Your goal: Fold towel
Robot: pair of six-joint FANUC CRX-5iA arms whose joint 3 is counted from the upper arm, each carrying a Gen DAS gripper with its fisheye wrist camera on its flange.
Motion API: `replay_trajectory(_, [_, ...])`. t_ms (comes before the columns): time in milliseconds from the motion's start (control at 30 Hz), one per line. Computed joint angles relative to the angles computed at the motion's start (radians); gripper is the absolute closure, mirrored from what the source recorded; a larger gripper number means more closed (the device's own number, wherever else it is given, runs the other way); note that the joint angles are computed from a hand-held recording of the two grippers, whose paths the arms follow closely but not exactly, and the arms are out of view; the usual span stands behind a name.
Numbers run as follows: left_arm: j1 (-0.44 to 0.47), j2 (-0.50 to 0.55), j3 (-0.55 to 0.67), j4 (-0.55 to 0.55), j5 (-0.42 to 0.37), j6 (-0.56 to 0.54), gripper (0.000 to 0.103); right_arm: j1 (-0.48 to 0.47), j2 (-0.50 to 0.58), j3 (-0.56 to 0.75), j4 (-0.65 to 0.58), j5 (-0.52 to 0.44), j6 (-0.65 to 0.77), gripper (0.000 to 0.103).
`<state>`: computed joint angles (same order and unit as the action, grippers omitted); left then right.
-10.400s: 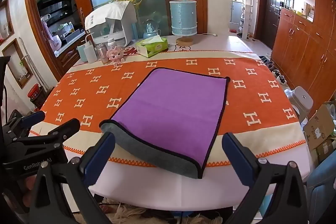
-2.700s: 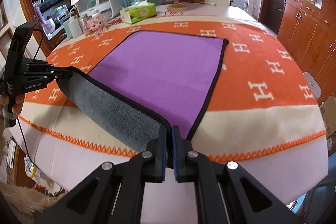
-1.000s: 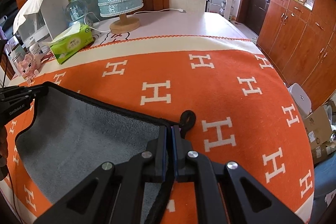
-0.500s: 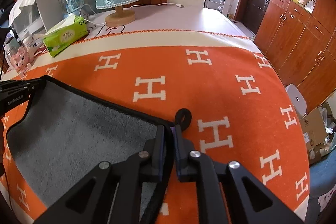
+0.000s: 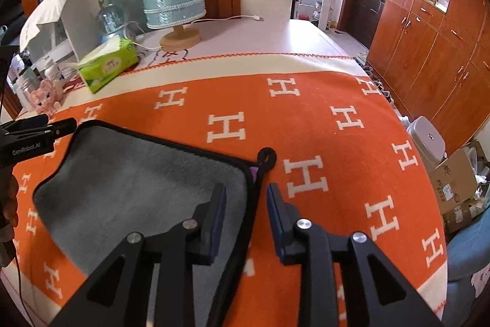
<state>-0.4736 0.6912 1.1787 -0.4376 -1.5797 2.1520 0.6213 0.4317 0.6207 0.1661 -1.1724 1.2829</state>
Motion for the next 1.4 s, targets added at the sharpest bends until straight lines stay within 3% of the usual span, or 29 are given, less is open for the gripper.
replay_trajectory(300, [-0.067,-0.123,-0.101,-0.044,-0.031,0.072,0.014,0.048,-0.094,-0.061,-0.013,-0.025,-0.033,0.075])
replay_trajectory(500, [-0.115,-0.189,-0.145,-0.079,-0.060,0.147,0.014,0.079,-0.170,-0.130,-0.003,-0.004,-0.054,0.062])
replay_trajectory(833, [-0.187,-0.279,-0.237,-0.102,-0.098,0.269,0.013,0.120,-0.284,-0.238,0.008,0.023,-0.080,0.062])
replay_trajectory(1067, [-0.260,-0.304,-0.249,-0.176,-0.148,0.290,0.013,0.130,-0.334,-0.290,-0.001,0.027,-0.095,0.062])
replay_trajectory(1400, [-0.325,-0.338,-0.263,-0.201,-0.186,0.335,0.012,0.157,-0.393,-0.348,0.017,0.034,-0.137,0.062])
